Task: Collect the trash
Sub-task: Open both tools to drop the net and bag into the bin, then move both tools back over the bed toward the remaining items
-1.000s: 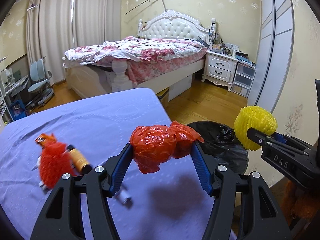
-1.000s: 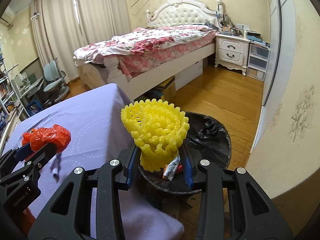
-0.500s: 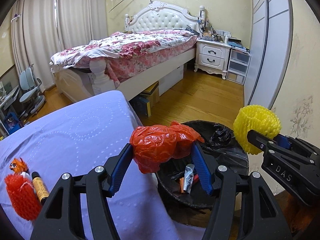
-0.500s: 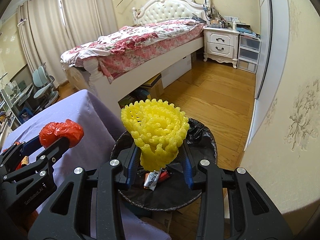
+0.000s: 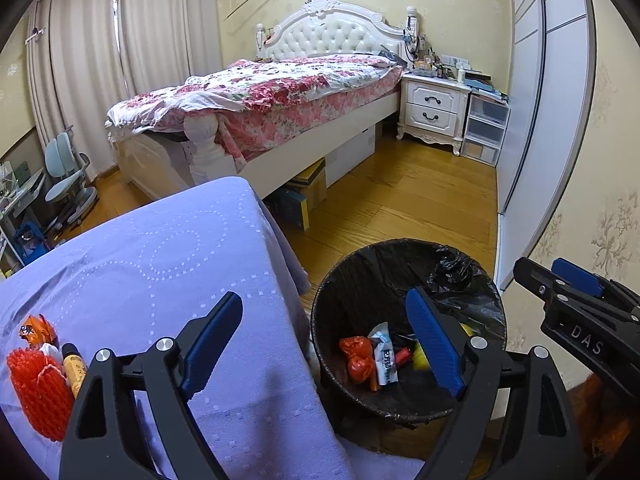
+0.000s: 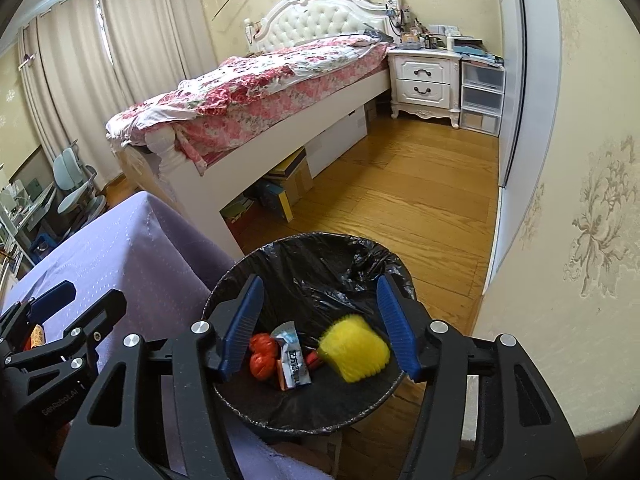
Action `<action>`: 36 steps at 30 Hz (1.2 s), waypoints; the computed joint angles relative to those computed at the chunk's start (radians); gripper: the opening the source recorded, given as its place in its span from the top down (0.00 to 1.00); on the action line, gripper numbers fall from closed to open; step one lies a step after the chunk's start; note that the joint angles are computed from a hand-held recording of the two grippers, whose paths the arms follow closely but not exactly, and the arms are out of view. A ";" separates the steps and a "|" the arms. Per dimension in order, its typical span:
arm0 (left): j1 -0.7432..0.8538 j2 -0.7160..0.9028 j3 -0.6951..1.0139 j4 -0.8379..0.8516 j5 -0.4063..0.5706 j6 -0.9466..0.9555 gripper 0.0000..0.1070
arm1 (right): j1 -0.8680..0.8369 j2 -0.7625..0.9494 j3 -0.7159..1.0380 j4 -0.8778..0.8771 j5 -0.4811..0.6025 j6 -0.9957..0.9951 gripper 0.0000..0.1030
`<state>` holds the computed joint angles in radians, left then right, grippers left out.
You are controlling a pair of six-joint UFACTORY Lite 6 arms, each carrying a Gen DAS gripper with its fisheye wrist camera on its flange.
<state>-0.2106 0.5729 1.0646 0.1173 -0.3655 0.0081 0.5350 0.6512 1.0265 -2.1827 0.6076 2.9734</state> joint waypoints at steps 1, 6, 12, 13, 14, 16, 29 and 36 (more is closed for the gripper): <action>-0.001 -0.008 -0.006 -0.007 -0.001 0.006 0.21 | 0.003 -0.008 -0.008 0.000 0.002 0.002 0.41; 0.006 -0.067 -0.061 -0.029 -0.012 0.021 0.21 | 0.028 -0.044 -0.039 0.028 0.017 -0.013 0.34; 0.043 -0.169 -0.174 -0.034 -0.045 0.039 0.21 | 0.096 -0.072 -0.052 0.094 0.029 -0.047 0.29; 0.054 -0.190 -0.200 -0.033 -0.054 0.044 0.21 | 0.101 -0.075 -0.052 0.100 0.027 -0.051 0.29; 0.065 -0.204 -0.214 -0.025 -0.056 0.039 0.21 | 0.115 -0.076 -0.050 0.111 0.026 -0.053 0.29; 0.100 -0.240 -0.262 0.009 -0.071 0.020 0.21 | 0.142 -0.075 -0.046 0.131 0.026 -0.058 0.29; 0.422 -0.368 -0.477 0.217 -0.160 -0.051 0.21 | 0.328 0.017 0.113 0.274 0.001 -0.166 0.28; 0.632 -0.358 -0.468 0.414 -0.174 -0.160 0.21 | 0.404 0.132 0.323 0.403 -0.043 -0.363 0.28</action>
<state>0.4217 0.2151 0.5967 0.5316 -0.5398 -0.1515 0.9393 0.7829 1.3500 -1.7795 0.5643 2.6107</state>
